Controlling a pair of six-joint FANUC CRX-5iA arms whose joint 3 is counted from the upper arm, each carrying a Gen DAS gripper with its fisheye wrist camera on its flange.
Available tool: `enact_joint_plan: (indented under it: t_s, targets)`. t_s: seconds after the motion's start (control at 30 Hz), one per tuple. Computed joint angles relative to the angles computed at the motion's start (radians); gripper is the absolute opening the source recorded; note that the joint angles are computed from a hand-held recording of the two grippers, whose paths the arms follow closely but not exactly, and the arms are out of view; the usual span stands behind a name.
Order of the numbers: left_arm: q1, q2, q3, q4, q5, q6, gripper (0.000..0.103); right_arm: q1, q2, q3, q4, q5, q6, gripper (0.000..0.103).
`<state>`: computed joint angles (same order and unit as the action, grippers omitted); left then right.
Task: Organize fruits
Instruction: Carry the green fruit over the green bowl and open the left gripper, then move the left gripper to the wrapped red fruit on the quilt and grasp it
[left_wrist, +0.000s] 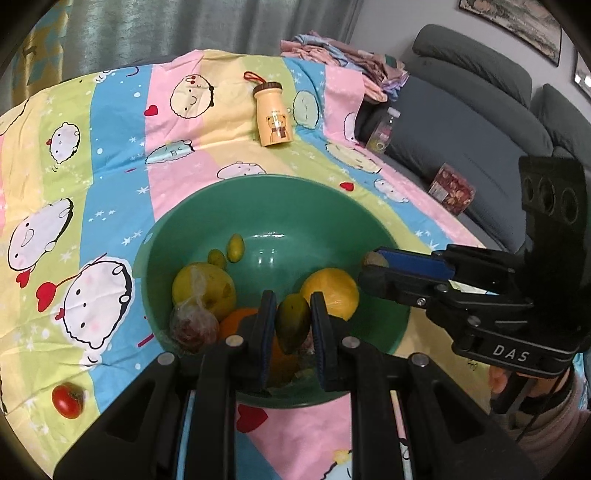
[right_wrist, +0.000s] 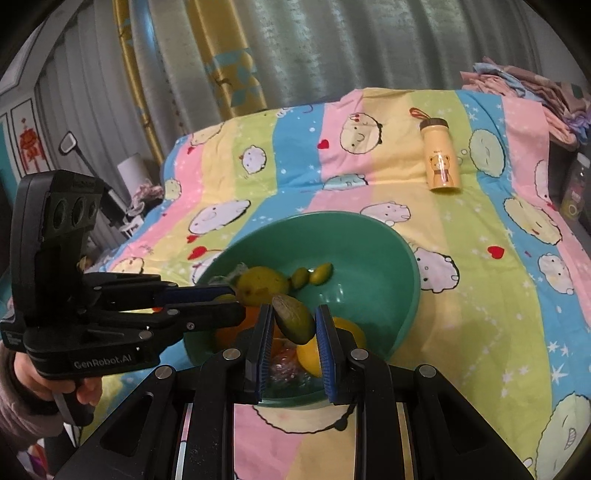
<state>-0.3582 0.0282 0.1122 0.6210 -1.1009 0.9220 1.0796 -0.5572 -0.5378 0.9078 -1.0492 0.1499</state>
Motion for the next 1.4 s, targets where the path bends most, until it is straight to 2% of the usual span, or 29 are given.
enact_joint_plan:
  t_s: [0.4, 0.47, 0.53, 0.57, 0.6, 0.77, 0.83, 1.17, 1.4]
  targets:
    - [0.004, 0.026, 0.025, -0.035, -0.001, 0.044, 0.018, -0.049, 0.04, 0.036, -0.045, 0.008, 0.032, 0.025]
    - [0.009, 0.021, 0.017, -0.019, 0.005, 0.036, 0.027, -0.054, 0.028, 0.025, -0.04, 0.021, 0.01, 0.026]
    - [0.015, 0.015, 0.009, -0.004, 0.01, 0.035, 0.048, -0.058, 0.012, 0.01, -0.026, 0.036, -0.02, 0.036]
    - [0.019, 0.009, 0.002, 0.006, 0.015, 0.033, 0.05, -0.056, 0.008, 0.005, -0.017, 0.032, -0.033, 0.047]
    - [0.022, 0.005, 0.0, 0.011, 0.018, 0.032, 0.052, -0.05, 0.001, -0.002, -0.004, 0.023, -0.049, 0.054]
    - [0.057, -0.03, -0.03, 0.052, 0.039, 0.024, 0.058, -0.034, -0.038, -0.031, 0.028, 0.02, -0.112, 0.057]
    - [0.077, -0.05, -0.049, 0.069, 0.047, 0.022, 0.066, -0.023, -0.052, -0.041, 0.038, 0.011, -0.137, 0.057]
    - [0.225, -0.171, -0.171, 0.117, 0.077, 0.052, 0.069, 0.094, -0.093, -0.066, 0.061, -0.032, -0.189, 0.057]
    - [0.31, -0.248, -0.265, 0.149, 0.057, 0.068, 0.072, 0.172, -0.07, -0.052, 0.068, -0.048, -0.185, 0.057]
